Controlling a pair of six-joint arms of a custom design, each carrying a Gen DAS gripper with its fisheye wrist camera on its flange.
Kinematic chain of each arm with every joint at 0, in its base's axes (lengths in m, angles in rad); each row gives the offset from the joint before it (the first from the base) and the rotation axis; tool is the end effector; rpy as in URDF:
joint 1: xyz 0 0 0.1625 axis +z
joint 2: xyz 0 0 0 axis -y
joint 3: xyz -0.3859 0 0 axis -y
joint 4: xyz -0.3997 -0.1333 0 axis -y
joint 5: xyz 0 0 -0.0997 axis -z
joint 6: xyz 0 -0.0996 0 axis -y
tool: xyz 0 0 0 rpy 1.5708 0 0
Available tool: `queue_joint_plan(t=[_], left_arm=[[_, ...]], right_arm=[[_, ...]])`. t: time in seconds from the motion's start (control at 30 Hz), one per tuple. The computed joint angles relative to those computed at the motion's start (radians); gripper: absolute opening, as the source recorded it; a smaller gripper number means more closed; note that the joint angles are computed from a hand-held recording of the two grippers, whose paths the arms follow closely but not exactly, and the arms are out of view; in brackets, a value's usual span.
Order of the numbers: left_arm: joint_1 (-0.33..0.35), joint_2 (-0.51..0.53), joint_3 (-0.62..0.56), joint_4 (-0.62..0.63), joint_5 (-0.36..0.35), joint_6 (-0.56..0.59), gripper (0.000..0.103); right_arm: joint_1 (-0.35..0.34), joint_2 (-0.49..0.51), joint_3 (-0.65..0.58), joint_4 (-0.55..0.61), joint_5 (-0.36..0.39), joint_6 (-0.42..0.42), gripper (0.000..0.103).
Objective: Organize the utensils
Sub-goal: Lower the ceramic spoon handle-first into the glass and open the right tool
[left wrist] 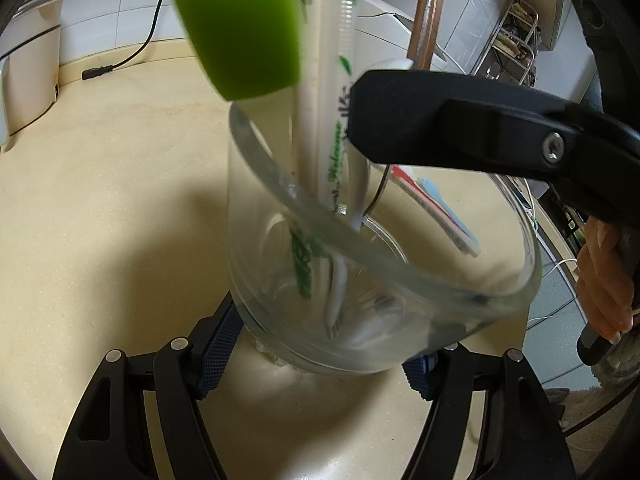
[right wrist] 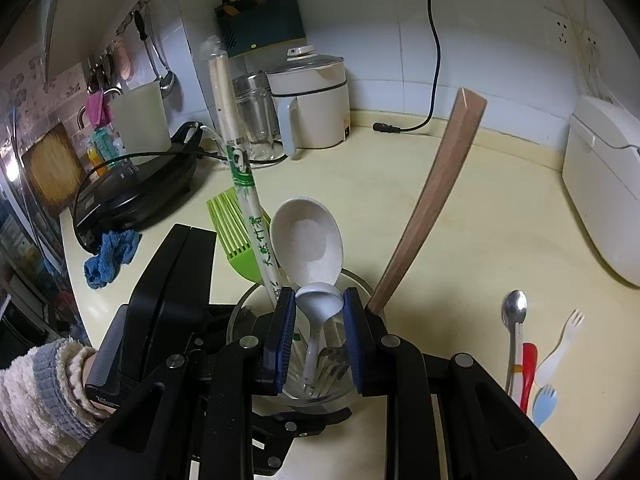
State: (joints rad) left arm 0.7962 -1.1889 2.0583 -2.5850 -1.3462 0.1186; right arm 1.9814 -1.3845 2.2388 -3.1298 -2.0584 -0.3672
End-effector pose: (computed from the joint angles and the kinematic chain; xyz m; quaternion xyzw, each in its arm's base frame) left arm -0.2487 -0.4764 0.1336 0.4207 0.8974 -0.1041 0.0827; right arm 0.2658 -0.3935 0.2379 0.2683 -0.8744 0.3397 0.2192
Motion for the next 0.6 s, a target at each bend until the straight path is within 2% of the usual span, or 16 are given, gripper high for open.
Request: queue_joint_plan(t=[0.33,0.43,0.6], left_arm=[[0.0,0.0,0.0,0.0,0.0,0.0,0.075],[0.002,-0.002,0.0,0.001,-0.001,0.001,0.075],[0.008,-0.003,-0.005,0.005,-0.005,0.005,0.075]], right_arm=[[-0.008,-0.009,-0.005,0.028,0.023,0.018,0.028],[-0.015,-0.036,0.004,0.037,0.057,0.036,0.036],[-0.027,-0.105,0.027,0.036,0.13,0.069,0.043]])
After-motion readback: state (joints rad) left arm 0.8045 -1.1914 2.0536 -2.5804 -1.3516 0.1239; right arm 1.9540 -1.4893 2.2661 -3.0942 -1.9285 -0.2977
